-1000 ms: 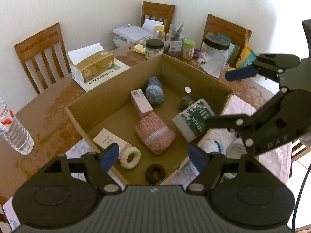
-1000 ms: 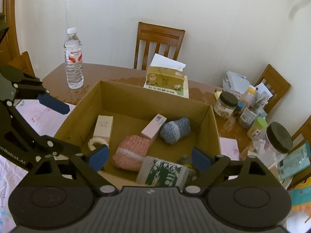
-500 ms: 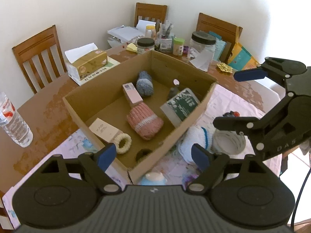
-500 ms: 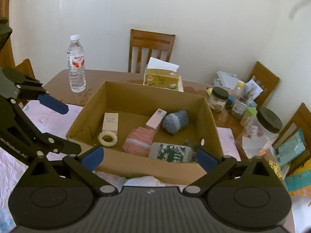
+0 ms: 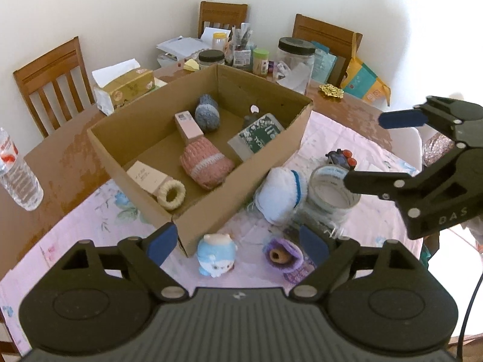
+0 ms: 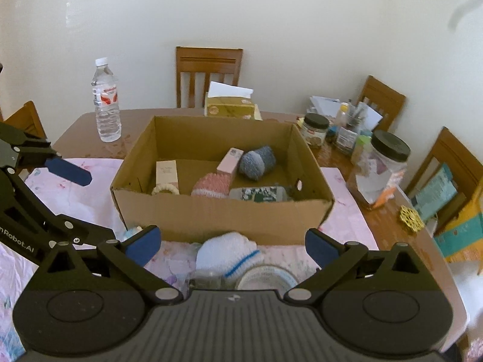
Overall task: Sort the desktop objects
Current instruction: 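Move the left gripper to the light-blue toy while the right gripper reaches the tape roll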
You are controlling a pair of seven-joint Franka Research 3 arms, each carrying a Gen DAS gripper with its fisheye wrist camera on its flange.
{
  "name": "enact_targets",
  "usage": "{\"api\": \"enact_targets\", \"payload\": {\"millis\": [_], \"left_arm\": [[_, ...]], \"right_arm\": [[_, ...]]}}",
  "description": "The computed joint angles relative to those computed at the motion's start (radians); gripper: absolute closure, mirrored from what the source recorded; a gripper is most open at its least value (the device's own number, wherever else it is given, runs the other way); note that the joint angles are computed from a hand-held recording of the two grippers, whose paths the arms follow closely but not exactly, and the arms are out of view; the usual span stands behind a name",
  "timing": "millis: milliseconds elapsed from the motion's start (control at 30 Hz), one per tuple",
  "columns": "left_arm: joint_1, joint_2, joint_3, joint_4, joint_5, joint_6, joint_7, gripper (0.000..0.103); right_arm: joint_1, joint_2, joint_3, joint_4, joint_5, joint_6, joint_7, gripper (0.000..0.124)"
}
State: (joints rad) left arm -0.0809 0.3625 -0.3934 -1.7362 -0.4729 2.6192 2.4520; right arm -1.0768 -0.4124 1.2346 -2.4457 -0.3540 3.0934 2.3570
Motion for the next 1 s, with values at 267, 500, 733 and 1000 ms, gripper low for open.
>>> {"api": "enact_targets", "payload": {"millis": [267,500,733,1000], "left_arm": [[-0.007,-0.014,0.01,-0.056,-0.003,0.045,-0.071,0.015],[-0.032,-0.006,0.021,-0.096,0.07,0.149,-0.161,0.015],[-0.035,0.033,0.018,-0.086,0.185,0.174,-0.287,0.018],[-0.057,0.087,0.033,-0.053,0.321,0.182,-0.417,0.033]], "right_arm": [[0.092,-0.055,-0.041,-0.058,0.035,-0.014,0.081,0.021],[0.113,-0.094,-0.043,-0.091,0.037,-0.02,0.158,0.021],[0.104,-0.119,-0.026,-0.118,0.042,-0.03,0.218,0.021],[0.06,-0.096,0.007,-0.143,0.043,-0.01,0.26,0.021]]}}
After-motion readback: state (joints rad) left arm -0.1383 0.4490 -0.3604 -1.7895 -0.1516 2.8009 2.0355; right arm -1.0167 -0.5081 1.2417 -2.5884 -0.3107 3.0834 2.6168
